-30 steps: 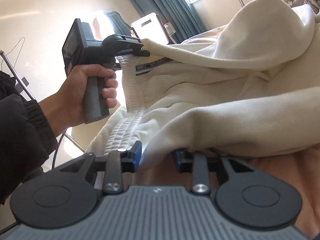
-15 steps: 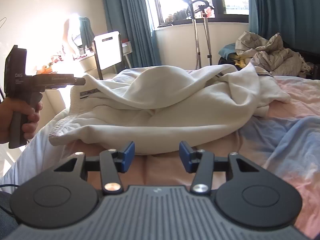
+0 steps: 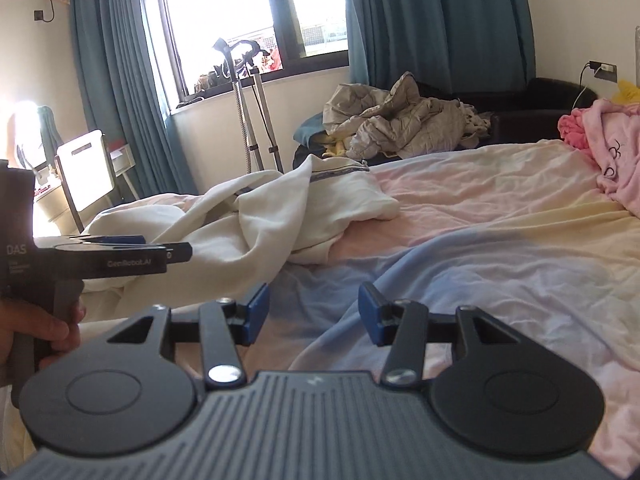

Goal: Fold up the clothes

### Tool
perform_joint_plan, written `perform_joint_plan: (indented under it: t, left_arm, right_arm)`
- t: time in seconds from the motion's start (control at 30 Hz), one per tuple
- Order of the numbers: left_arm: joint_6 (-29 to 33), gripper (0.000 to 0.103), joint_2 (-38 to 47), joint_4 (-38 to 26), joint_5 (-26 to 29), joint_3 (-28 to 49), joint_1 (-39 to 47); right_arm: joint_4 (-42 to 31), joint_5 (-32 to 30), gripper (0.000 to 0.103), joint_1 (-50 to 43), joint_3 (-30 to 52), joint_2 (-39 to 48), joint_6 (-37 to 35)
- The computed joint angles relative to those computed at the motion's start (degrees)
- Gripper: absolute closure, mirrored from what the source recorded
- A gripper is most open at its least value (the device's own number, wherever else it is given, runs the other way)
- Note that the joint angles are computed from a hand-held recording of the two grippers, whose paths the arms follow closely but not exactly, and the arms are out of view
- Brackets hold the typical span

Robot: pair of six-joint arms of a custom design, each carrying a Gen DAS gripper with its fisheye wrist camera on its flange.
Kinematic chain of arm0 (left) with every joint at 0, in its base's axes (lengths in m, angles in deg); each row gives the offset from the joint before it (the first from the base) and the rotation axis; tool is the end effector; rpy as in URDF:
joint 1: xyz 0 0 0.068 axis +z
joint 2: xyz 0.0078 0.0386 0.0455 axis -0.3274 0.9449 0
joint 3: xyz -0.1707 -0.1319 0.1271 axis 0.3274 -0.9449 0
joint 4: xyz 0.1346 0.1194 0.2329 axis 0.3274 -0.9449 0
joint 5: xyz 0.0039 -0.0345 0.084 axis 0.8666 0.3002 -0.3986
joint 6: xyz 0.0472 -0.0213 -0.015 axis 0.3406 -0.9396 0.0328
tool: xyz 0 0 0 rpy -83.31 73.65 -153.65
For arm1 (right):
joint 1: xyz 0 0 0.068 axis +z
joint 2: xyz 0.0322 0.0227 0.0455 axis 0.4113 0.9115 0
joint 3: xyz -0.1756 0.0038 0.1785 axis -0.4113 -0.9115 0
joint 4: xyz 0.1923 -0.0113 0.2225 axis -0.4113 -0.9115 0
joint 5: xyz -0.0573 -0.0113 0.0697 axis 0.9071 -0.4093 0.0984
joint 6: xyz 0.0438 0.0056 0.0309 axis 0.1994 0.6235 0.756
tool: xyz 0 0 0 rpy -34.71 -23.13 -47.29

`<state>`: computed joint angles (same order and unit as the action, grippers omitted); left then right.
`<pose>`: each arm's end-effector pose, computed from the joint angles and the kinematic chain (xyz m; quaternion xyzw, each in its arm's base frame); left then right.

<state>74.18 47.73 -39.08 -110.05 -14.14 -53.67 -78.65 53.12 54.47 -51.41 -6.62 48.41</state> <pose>0.2946 -0.1867 0.2529 0.1083 0.8662 -0.0104 0.4877 0.1936 0.1038 0.2526 -0.0180 0.8528 0.1337 0.5045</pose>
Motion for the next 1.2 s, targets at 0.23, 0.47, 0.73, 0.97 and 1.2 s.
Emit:
perform_joint_plan:
  t: [0.23, 0.47, 0.73, 0.97, 1.2]
  left_arm:
    - [0.22, 0.027, 23.94, 1.8, -9.79, 17.71, -2.28]
    - [-4.38, 0.052, 36.34, -8.43, -14.55, 31.19, -1.95]
    - [1.31, 0.092, 33.89, -9.98, -17.34, 30.47, -4.33]
    - [1.26, 0.094, 18.12, -9.27, -13.16, 19.75, -8.16]
    - [-7.69, 0.094, -8.87, -12.92, -9.53, -0.01, -13.7]
  right_arm:
    - [5.82, -6.49, 0.052, -8.11, -0.87, 5.68, -1.33]
    - [8.89, -12.82, 0.052, -13.61, -1.4, 8.94, -0.1]
    - [9.27, -14.48, 0.051, -15.93, -2.65, 8.38, 2.94]
    - [8.6, -13.74, 0.051, -14.99, -3.08, 7.18, 3.02]
    - [7.8, -14.82, 0.052, -15.81, -5.97, 0.95, 5.12]
